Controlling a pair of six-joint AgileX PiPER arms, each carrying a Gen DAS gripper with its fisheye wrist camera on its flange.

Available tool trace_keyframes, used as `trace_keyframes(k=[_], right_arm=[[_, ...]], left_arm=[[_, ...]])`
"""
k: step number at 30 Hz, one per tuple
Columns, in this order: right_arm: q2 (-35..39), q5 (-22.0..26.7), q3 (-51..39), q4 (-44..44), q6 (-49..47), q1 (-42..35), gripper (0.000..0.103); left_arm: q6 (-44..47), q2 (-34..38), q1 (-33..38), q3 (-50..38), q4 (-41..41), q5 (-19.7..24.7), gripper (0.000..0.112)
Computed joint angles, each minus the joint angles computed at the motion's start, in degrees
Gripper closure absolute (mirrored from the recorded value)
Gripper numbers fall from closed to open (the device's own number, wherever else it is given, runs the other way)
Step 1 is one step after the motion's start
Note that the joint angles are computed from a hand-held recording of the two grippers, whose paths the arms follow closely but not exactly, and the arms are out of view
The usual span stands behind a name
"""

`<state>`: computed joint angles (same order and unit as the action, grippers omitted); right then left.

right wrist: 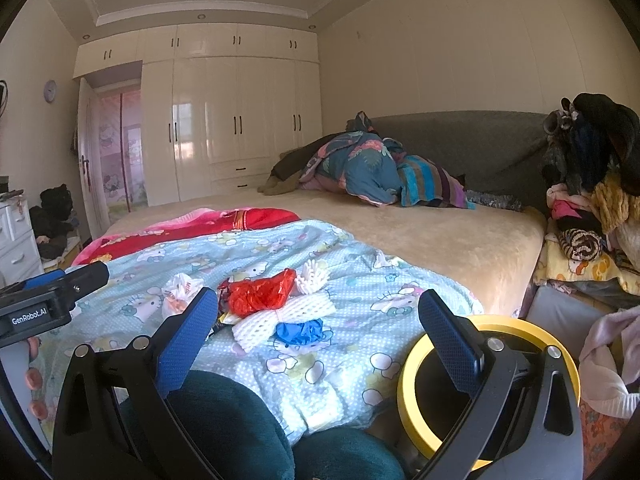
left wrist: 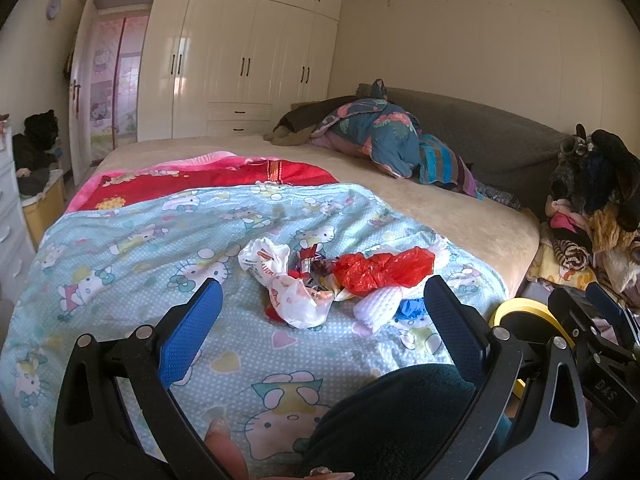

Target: Collect trash

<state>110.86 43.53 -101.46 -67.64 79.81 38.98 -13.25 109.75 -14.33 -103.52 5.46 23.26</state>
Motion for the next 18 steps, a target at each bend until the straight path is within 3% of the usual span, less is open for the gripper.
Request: trace_keyframes(k=[9,15,18], right_arm=[[2.2,-3.7,-4.6,5.5,-6.5,-2.0,0.005],[8.2,-5.2,-15.9,19.0,-22.4,-4.6,0.005],[13.0,-3.0,-24.9,27.6,-32.4,-5.6,0.005]], left_arm=[[6.2,2.3,2.7,-1.9,-8.6,0.4,0.02],[7.9,6.1,5.3,-7.8,-12.2,4.2,0.02],[6.4,8.7,6.0,-11.9,-11.3,6.8,0.02]])
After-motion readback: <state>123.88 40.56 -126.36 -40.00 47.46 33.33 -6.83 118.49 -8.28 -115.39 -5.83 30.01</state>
